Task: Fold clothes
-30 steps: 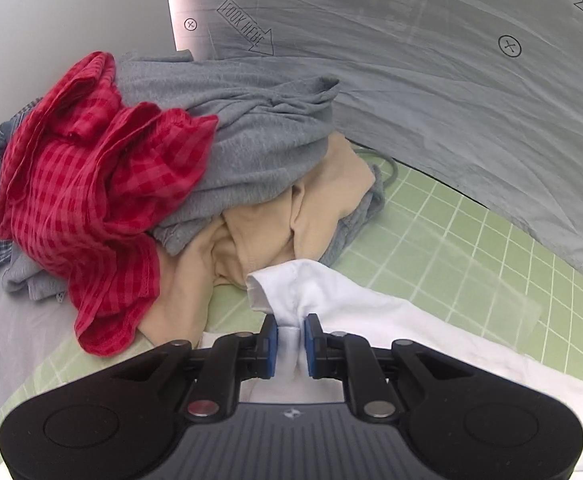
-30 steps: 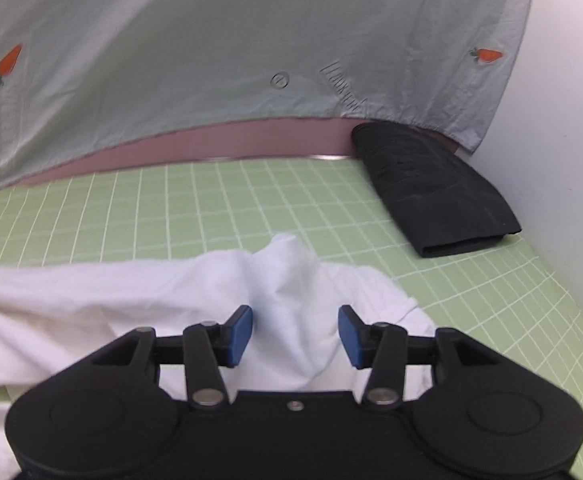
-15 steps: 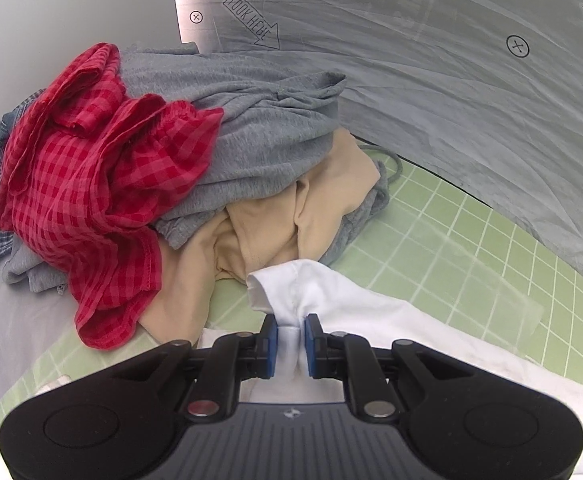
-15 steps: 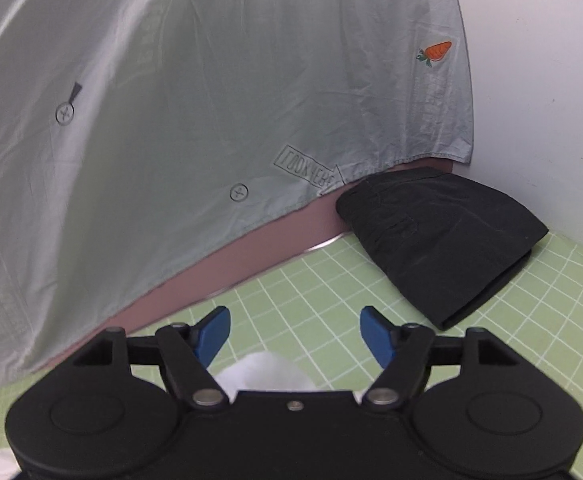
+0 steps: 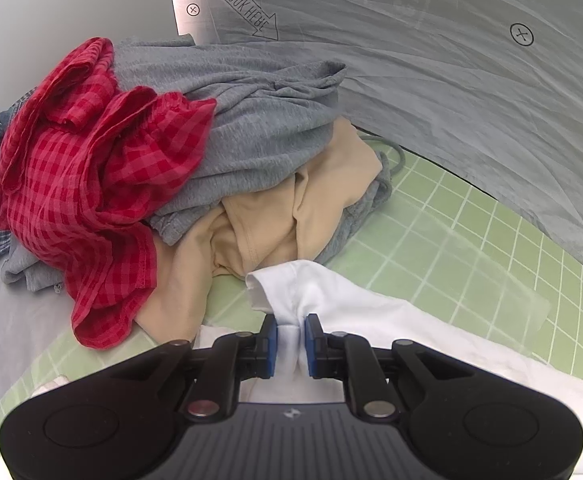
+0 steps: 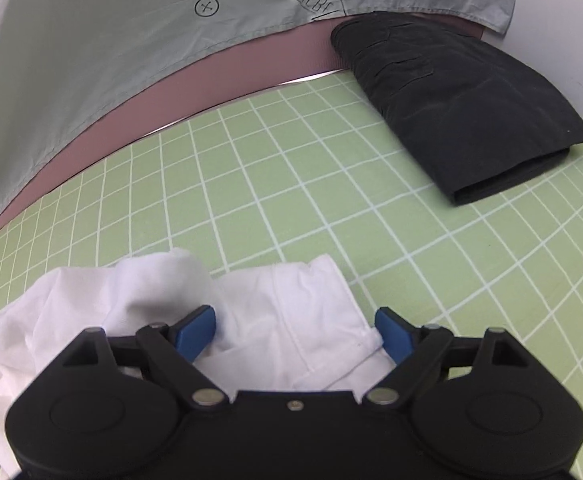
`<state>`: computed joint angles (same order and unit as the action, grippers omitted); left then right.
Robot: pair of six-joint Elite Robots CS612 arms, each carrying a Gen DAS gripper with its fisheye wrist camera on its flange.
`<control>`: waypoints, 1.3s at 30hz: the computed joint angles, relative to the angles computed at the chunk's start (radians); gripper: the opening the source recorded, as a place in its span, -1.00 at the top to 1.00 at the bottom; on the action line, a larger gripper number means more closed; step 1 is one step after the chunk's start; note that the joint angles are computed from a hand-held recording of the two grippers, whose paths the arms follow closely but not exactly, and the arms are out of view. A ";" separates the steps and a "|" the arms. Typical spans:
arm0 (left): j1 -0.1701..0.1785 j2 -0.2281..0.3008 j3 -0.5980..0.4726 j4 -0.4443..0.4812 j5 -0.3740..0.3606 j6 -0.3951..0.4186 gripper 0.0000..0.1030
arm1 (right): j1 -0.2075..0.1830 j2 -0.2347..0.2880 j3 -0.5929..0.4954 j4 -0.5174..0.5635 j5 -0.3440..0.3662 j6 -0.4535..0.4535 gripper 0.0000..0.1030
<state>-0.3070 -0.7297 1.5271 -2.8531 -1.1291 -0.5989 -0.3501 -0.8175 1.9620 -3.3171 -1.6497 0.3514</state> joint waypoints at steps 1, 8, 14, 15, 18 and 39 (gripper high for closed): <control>0.000 0.001 -0.002 0.001 0.001 0.000 0.68 | -0.002 0.001 0.002 -0.011 0.017 -0.002 -0.34; -0.007 0.012 -0.031 -0.056 0.028 0.078 0.72 | 0.030 -0.009 -0.031 -0.129 -0.232 -0.120 0.70; -0.011 0.082 -0.167 -0.157 -0.036 0.171 0.68 | 0.003 0.011 -0.126 -0.172 -0.362 -0.251 0.73; -0.018 0.103 -0.201 -0.166 -0.026 0.182 0.58 | 0.000 0.025 -0.148 -0.176 -0.384 -0.249 0.72; -0.031 0.147 -0.279 -0.113 -0.012 0.193 0.23 | -0.011 0.044 -0.197 -0.099 -0.399 -0.221 0.34; 0.001 0.011 0.011 0.044 -0.192 -0.282 -0.48 | 0.178 0.017 0.016 -0.063 -0.334 0.138 -1.00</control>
<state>-0.3058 -0.7191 1.5379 -2.8088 -1.3215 -0.8808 -0.1717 -0.8002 1.9781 -3.3802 -1.9836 0.4890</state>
